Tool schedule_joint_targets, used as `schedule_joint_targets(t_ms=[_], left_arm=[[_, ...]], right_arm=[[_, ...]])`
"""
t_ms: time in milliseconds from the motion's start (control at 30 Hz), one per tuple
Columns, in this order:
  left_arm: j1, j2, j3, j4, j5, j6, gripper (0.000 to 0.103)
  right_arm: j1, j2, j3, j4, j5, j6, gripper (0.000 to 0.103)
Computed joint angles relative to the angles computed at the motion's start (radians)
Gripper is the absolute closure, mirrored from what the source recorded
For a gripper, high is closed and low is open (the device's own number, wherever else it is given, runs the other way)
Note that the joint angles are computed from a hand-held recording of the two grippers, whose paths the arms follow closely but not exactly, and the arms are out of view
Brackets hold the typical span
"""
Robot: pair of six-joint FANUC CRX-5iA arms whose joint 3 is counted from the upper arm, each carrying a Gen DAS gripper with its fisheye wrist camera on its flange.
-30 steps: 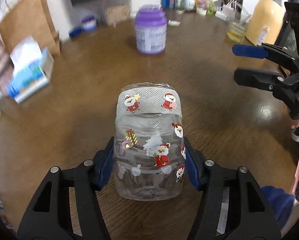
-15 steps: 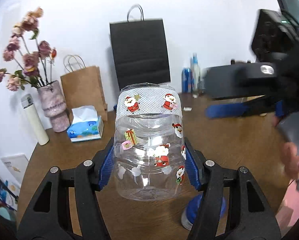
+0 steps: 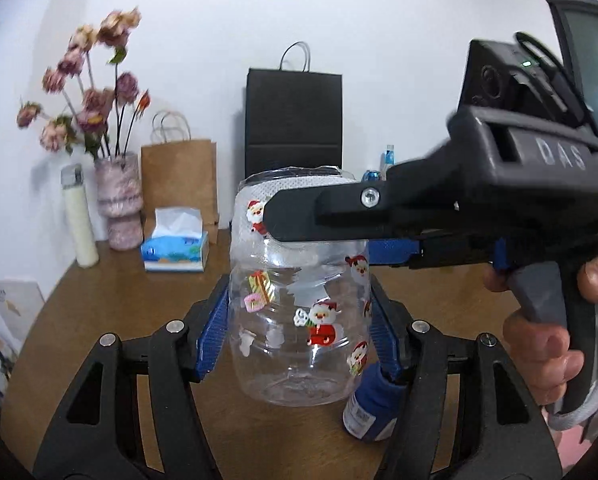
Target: Flip cup upright
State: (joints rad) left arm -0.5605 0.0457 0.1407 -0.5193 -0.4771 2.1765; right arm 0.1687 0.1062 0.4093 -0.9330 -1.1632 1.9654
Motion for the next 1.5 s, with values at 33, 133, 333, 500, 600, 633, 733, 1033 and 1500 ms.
schedule_joint_targets(t_ms=[33,133,333,500,600,633,733,1033,1500], left_arm=[[0.004,0.002,-0.002,0.012,-0.009,-0.012,0.037],[-0.003,-0.002,-0.015,-0.022,-0.034,0.023,0.033],[0.021,-0.013,-0.052,-0.006,0.008,0.069,0.044],[0.007,0.025,-0.007,-0.063,-0.035,0.132,0.044],[0.012,0.062,0.012,-0.014,-0.054,0.111,0.044],[0.014,0.073,0.015,0.009,-0.055,0.097,0.044],[-0.009,0.127,0.064,0.008,-0.087,0.100,0.044],[-0.101,0.286,0.280,-0.037,-0.156,0.103,0.045],[-0.203,0.209,0.188,-0.131,-0.189,0.257,0.046]], right_arm=[[0.028,-0.015,-0.019,0.046,0.031,0.010,0.037],[0.171,-0.094,-0.136,0.292,0.230,0.015,0.037],[0.374,-0.211,-0.388,0.635,0.592,0.036,0.036],[0.360,-0.204,-0.404,0.564,0.655,0.206,0.034],[0.279,-0.158,-0.337,0.410,0.554,0.338,0.034],[0.259,-0.145,-0.323,0.387,0.527,0.353,0.034],[0.263,-0.142,-0.352,0.473,0.559,0.327,0.033],[0.155,-0.175,-0.432,0.514,0.701,0.253,0.032],[-0.153,-0.144,-0.297,0.072,0.141,0.483,0.033]])
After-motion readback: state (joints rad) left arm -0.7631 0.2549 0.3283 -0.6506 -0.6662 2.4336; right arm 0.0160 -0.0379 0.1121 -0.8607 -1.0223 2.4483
